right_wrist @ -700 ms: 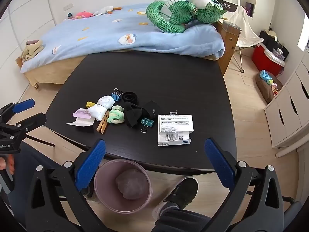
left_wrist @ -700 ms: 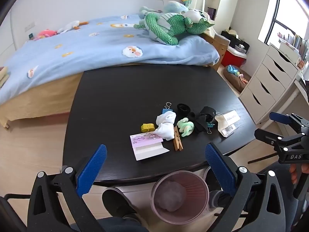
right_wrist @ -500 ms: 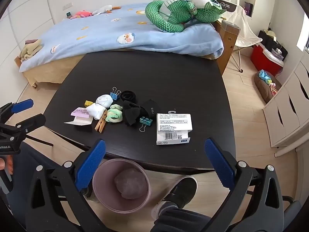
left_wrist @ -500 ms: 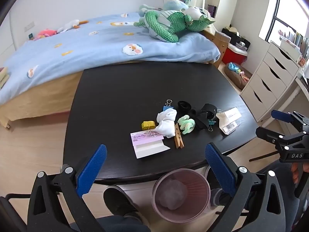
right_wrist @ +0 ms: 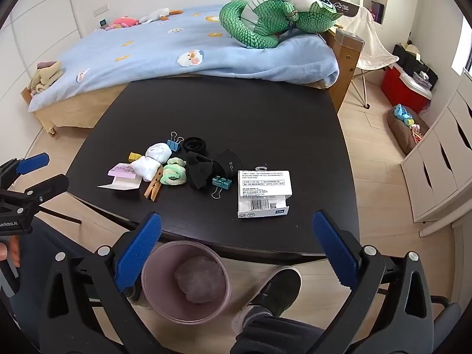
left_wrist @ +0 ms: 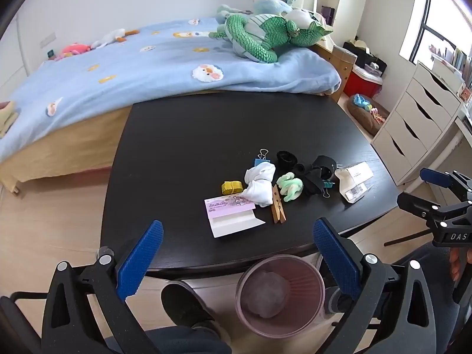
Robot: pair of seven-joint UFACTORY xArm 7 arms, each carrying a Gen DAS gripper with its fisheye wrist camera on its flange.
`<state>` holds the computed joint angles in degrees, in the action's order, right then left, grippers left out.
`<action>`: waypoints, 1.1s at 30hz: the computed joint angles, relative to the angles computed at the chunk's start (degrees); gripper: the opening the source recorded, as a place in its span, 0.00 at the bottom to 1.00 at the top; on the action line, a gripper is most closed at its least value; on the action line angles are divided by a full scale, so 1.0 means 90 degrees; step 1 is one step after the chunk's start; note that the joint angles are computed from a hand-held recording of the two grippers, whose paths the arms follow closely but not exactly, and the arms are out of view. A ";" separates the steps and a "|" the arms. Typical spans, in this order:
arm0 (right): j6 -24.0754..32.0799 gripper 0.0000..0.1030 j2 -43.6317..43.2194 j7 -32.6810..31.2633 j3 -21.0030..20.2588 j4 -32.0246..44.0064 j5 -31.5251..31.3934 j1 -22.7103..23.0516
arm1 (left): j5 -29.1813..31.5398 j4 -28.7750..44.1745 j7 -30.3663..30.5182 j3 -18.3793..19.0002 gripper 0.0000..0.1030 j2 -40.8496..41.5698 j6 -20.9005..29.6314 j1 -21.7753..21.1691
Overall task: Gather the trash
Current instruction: 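Move the left tool toward the pink card on the table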
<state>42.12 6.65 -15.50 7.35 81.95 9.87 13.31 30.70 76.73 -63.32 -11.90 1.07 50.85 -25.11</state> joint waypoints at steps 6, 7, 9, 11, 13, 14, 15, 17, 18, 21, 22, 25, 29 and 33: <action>0.0001 0.97 -0.0015 -0.0002 -0.0001 -0.0017 0.0005 0.0001 | -0.0012 0.0013 -0.0001 0.0004 0.95 0.0009 0.0031 -0.0002; 0.0001 0.97 -0.0015 -0.0002 -0.0001 -0.0017 0.0006 0.0002 | -0.0015 0.0004 -0.0004 0.0006 0.95 0.0003 0.0025 -0.0001; 0.0019 0.97 -0.0011 0.0004 -0.0003 -0.0003 -0.0005 0.0003 | -0.0017 0.0004 -0.0002 0.0003 0.95 0.0002 0.0029 0.0000; 0.0006 0.97 -0.0017 -0.0013 -0.0002 -0.0011 0.0022 -0.0002 | -0.0032 0.0008 0.0003 0.0004 0.95 0.0004 0.0039 0.0001; -0.0003 0.97 -0.0029 0.0008 0.0002 -0.0025 -0.0005 0.0011 | -0.0030 -0.0008 -0.0002 0.0004 0.95 -0.0008 0.0033 0.0003; 0.0004 0.97 -0.0022 0.0011 0.0001 -0.0016 -0.0005 0.0011 | -0.0033 -0.0002 0.0002 0.0004 0.95 -0.0004 0.0036 0.0005; 0.0004 0.97 -0.0026 0.0012 0.0001 -0.0017 -0.0004 0.0011 | -0.0042 -0.0002 0.0008 0.0004 0.95 -0.0003 0.0037 0.0006; -0.0001 0.97 -0.0034 0.0009 0.0000 -0.0021 -0.0001 0.0011 | -0.0056 -0.0014 0.0013 0.0003 0.95 -0.0014 0.0047 0.0007; 0.0002 0.97 -0.0018 0.0008 0.0000 -0.0008 -0.0002 0.0011 | -0.0064 -0.0020 0.0020 0.0004 0.95 -0.0020 0.0049 0.0010; 0.0020 0.97 -0.0013 0.0020 -0.0001 0.0006 -0.0009 0.0012 | -0.0060 -0.0018 0.0012 -0.0003 0.95 -0.0016 0.0055 0.0010; 0.0024 0.97 -0.0018 0.0016 0.0000 0.0004 -0.0005 0.0011 | -0.0055 -0.0025 0.0005 -0.0003 0.95 -0.0022 0.0049 0.0011; 0.0008 0.97 -0.0009 0.0008 0.0001 0.0003 -0.0003 0.0012 | -0.0054 -0.0020 -0.0002 -0.0003 0.95 -0.0010 0.0044 0.0015; 0.0014 0.97 -0.0014 0.0023 0.0001 0.0005 -0.0010 0.0015 | -0.0057 -0.0031 -0.0008 -0.0003 0.95 -0.0018 0.0045 0.0016; 0.0012 0.97 -0.0008 0.0012 0.0001 0.0004 -0.0005 0.0013 | -0.0068 -0.0035 -0.0003 -0.0002 0.95 -0.0021 0.0036 0.0019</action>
